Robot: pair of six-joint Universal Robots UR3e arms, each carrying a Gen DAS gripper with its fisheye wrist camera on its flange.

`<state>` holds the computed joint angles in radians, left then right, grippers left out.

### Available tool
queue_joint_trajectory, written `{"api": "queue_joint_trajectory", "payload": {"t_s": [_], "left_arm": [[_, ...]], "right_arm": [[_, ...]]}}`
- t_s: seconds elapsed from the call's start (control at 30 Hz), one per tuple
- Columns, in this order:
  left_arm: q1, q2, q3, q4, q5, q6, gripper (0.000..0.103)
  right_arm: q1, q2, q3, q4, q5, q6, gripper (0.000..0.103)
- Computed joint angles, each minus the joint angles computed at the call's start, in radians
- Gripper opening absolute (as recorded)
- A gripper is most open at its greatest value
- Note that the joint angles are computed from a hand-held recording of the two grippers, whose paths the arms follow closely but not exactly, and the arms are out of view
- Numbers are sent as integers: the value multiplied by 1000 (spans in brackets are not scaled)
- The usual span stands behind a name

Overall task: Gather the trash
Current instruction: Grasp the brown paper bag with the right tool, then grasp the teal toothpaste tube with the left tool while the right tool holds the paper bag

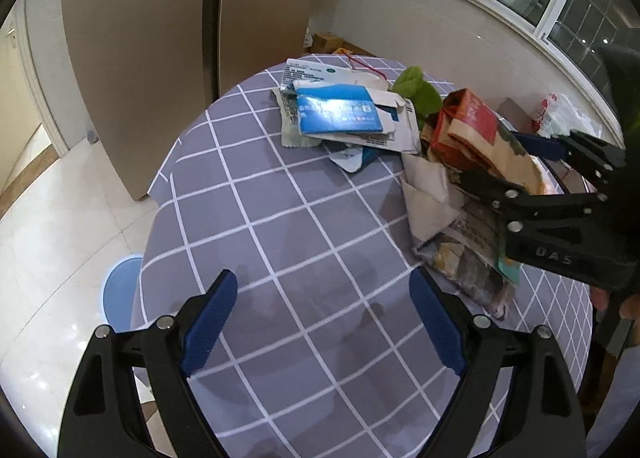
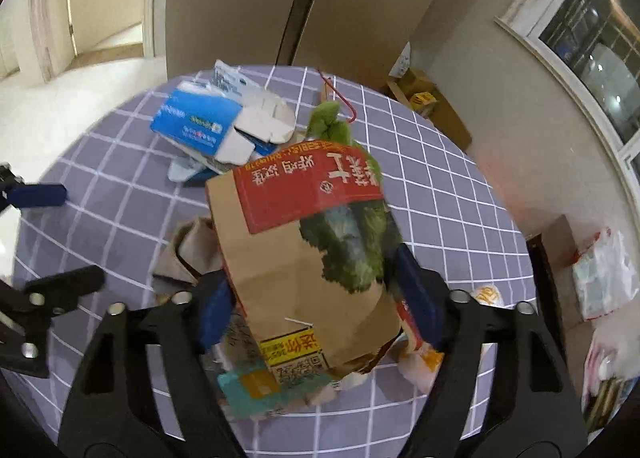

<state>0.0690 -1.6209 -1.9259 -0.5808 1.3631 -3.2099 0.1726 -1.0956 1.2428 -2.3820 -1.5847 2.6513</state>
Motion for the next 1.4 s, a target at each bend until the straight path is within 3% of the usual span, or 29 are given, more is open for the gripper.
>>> {"api": "queue_joint_trajectory", "payload": {"t_s": [0.33,0.6,0.7,0.73,0.83,0.9,0.93,0.97,1.0,1.17,1.23,1.33,1.4], "left_arm": [[29,17,26,2,-3,38,86],[0,21,96,-49,-51,137,86],[-50,-2,142,-62,-43,161,86],[-64,-7,155,-68,-43,171,86],[-114,-43,202,-82,-66,206,86],[-133,-62,223,-106,-64,202,86],[-140,-63,220,-102,-63,196,86],[-145,-58,205,-91,-64,199,86],[-150,-53,192,-84,-61,207,86],[-161,-41,147,-53,-13,204,86],[-147,-34,138,-58,-15,200,86],[-127,-33,144,-84,-28,194,86],[-124,-29,146,-92,-35,206,86]], "right_arm": [[-42,-107,68,-9,45,185,62],[-123,-313,273,-89,116,389,60],[-172,-411,385,-121,151,466,47],[-184,-434,411,-130,158,484,24],[-233,-518,504,-158,173,517,25],[-250,-534,529,-148,178,514,27],[-267,-543,549,-137,215,491,34],[-278,-548,563,-136,237,485,56],[-282,-556,591,-152,242,493,64],[-247,-527,672,-220,160,518,67],[-257,-494,671,-229,178,514,67],[-300,-431,661,-256,248,522,76],[-319,-419,671,-282,283,537,74]]}}
